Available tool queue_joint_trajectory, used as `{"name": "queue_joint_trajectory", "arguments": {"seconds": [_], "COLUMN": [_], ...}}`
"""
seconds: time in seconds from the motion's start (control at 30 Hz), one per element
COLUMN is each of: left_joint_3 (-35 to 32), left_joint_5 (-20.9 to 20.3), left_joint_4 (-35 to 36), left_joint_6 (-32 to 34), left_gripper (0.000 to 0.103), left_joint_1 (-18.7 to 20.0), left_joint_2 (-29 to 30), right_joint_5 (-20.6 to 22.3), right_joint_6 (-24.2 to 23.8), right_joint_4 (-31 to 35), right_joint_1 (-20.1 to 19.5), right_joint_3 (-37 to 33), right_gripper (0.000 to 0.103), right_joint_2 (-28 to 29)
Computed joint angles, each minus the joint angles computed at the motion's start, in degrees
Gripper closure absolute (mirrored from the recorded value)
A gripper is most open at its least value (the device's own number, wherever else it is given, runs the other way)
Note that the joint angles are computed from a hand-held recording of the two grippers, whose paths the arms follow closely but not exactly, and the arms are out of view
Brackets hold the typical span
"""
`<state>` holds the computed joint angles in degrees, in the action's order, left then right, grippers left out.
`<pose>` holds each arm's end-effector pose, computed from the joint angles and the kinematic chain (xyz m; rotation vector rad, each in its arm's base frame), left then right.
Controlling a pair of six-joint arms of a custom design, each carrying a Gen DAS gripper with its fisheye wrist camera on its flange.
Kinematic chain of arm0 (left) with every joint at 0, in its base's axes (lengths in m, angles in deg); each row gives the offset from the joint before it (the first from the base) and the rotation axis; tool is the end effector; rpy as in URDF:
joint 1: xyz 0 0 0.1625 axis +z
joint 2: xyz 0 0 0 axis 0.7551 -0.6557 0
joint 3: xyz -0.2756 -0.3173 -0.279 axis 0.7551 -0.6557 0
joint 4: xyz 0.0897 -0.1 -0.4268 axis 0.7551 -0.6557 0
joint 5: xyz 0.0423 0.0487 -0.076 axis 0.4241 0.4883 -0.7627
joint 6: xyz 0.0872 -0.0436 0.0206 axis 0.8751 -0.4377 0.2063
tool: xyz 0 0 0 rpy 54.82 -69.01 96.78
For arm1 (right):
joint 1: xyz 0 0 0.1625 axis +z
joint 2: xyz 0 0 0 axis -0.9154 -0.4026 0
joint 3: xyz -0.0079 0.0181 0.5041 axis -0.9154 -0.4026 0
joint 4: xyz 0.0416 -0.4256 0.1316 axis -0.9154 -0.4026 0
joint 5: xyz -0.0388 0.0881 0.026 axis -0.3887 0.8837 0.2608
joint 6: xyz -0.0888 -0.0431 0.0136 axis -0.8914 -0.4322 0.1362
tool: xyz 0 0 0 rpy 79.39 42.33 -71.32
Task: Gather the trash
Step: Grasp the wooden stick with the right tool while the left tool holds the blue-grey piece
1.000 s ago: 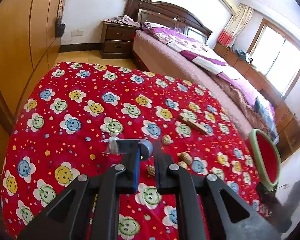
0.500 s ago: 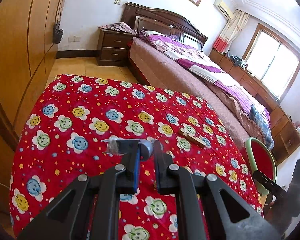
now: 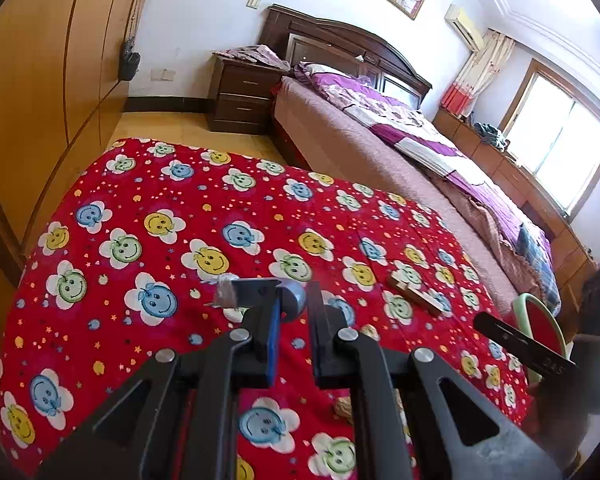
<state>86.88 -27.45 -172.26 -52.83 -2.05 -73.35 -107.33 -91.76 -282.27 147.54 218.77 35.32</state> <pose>-0.1426 -0.4495 0.0507 0.2720 2.5203 -1.0720 0.0504 -0.4452 0.1323 0.3835 -2.5759 0.9085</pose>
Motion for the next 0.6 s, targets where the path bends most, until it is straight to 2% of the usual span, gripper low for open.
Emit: {"name": "queue_joint_trajectory", "arguments": {"seconds": [0.33,0.47,0.57,0.6], "left_joint_3": [-1.12,-0.92,-0.77,-0.66], "left_joint_5": [-0.94,-2.58,-2.39,-2.23], "left_joint_4": [-2.10,-3.68,-3.66,-3.40], "left_joint_6": [2.01,2.44,2.28,2.02], "left_gripper": [0.092,0.092,0.092,0.092], "left_joint_1": [2.11,2.50,2.22,2.05], "left_joint_2": [1.64,1.73,1.61,1.47], "right_joint_5": [-4.70,-4.33,-7.36,-8.07], "right_joint_6": [-4.50,-4.77,-6.07,-6.14], "right_joint_4": [5.23,6.21,4.97,4.62], "right_joint_1": [1.69,1.82,2.93,3.26], "right_joint_3": [-7.35,-7.54,-7.94,-8.01], "right_gripper": [0.056,0.056,0.062,0.069], "right_joint_2": [4.75,4.69,5.93,6.20]}}
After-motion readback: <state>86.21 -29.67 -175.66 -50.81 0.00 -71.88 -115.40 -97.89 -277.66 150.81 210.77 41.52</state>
